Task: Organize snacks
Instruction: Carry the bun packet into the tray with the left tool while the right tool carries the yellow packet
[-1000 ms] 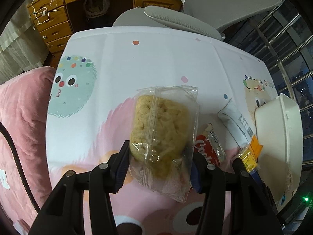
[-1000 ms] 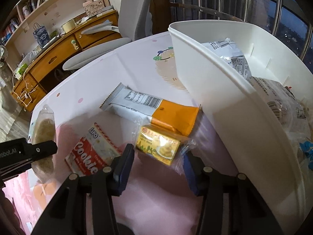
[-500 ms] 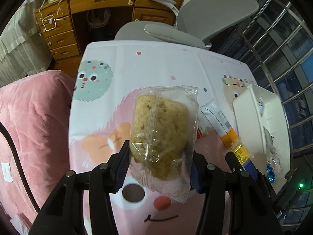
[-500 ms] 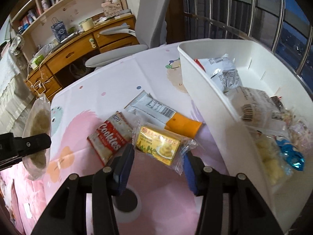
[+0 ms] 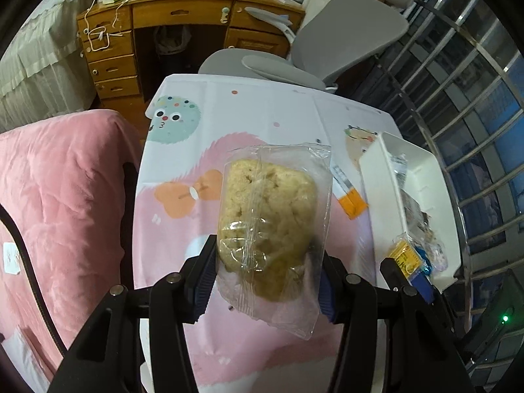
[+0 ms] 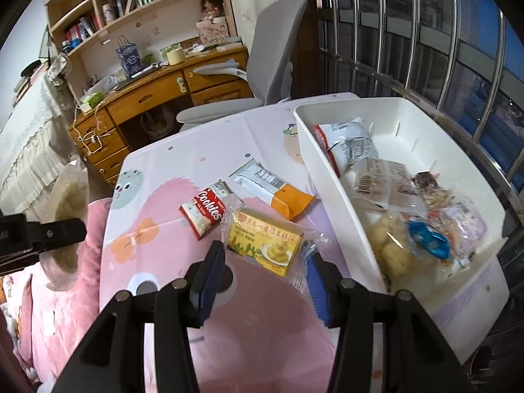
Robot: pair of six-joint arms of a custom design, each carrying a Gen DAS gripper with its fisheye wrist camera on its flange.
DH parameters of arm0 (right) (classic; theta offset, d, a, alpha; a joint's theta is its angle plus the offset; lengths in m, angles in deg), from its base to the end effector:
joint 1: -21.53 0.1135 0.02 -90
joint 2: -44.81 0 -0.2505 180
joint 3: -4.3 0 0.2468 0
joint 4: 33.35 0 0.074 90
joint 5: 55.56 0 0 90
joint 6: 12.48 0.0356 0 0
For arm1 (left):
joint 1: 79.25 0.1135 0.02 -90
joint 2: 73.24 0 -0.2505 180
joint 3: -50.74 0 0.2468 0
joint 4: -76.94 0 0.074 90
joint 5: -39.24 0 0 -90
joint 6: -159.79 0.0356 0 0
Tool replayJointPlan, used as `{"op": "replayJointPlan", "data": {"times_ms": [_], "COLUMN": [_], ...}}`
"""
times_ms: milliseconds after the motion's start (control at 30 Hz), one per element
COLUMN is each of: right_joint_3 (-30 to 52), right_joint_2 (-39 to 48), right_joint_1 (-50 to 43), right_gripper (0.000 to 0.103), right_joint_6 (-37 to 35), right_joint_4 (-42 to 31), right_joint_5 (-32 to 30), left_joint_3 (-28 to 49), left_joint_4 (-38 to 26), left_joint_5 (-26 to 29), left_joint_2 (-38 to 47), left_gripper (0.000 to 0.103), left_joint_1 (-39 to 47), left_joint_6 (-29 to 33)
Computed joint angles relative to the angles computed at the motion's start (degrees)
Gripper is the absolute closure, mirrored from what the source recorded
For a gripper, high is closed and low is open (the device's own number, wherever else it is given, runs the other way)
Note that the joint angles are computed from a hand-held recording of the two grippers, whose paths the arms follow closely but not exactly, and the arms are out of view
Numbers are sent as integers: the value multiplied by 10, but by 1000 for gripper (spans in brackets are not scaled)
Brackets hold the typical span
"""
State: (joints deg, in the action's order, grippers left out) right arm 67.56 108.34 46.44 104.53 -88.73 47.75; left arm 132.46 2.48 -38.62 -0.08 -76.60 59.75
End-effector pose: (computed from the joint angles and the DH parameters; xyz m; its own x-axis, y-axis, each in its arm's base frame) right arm 0.1998 0.0837 0.2469 -0.7998 0.1159 -0.5890 0.0799 0.9930 0.0869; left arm 0.2360 0.0034 0.2907 -0.9050 -0.2125 -0.3686 -0.1190 0.9582 -0.2602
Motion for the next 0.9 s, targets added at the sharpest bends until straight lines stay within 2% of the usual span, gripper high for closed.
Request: {"op": "replayJointPlan", "data": {"times_ms": [267, 467, 667, 833, 900], "right_joint_3": [1, 9, 30, 73, 90], "right_joint_2": [-98, -147, -145, -91, -63], "right_joint_1": [-18, -92, -249, -415, -467], "right_gripper": [54, 54, 54, 54, 54], "right_joint_6": [-30, -109, -273, -451, -514], "right_joint_4": [-74, -106, -121, -154, -170], "right_joint_5": [-11, -60, -186, -312, -343], "left_joint_3": [-6, -23, -23, -2, 7], "left_joint_4": [-27, -7, 13, 42, 59], "left_joint_5": [-6, -34, -75, -128, -145], "left_joint_2": [-64, -97, -77, -30, -11], "left_gripper": [52, 52, 52, 52, 52], "left_joint_1": [-75, -167, -287, -389, -422], "left_joint_6": [-52, -119, -239, -338, -372]}}
